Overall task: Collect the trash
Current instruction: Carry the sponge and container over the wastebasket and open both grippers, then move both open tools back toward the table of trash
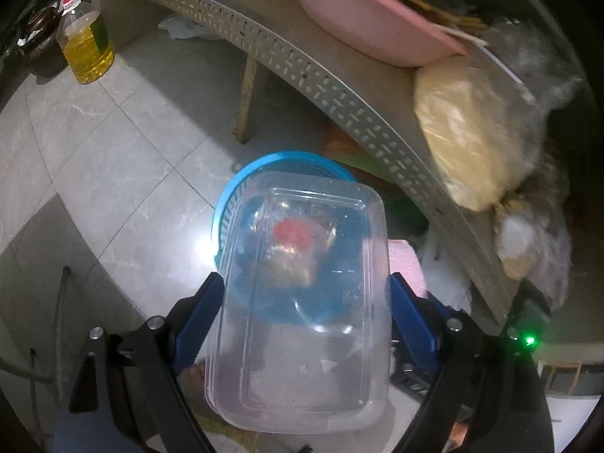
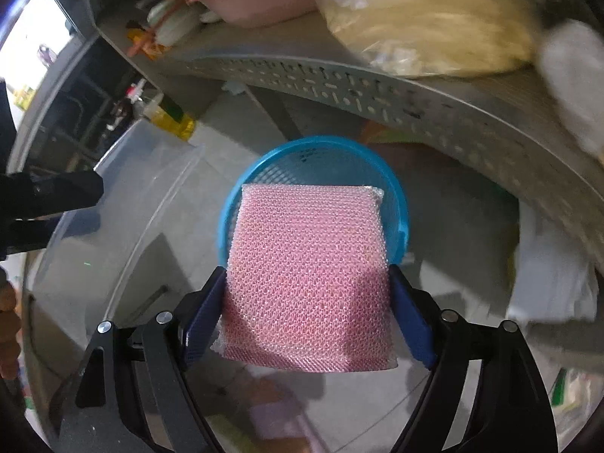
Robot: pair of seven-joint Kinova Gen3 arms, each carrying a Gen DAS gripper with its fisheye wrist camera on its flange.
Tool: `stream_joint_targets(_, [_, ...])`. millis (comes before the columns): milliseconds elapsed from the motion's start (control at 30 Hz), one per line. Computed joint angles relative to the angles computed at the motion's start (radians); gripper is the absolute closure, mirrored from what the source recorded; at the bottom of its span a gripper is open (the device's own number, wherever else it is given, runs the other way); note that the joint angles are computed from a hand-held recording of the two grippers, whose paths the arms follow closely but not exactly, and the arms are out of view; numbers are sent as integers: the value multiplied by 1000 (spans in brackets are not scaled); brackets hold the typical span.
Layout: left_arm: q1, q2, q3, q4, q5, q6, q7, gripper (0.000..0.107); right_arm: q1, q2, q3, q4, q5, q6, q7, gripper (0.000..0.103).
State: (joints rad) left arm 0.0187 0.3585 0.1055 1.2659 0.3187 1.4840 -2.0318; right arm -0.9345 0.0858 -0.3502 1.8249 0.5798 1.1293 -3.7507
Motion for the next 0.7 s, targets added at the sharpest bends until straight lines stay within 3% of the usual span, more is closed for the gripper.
stream_joint_targets(133, [20,-14,4,49,-3,-104,-7,15,50,36,19,46,-23,-86,34,19])
stream_joint_targets(267, [8,-19,14,50,29,-97,-31,14,9,24,30,75,-10,-94,-48,19])
stream_joint_targets(500, [-24,-79,8,50,81,-67,-82,14,-62,-9,-30,41,16,67,-145,19])
stream_joint_targets(700, [-88,-173,-21,42,133,20,-199,14,-135,-13,-85,-23,57,205,-220,19])
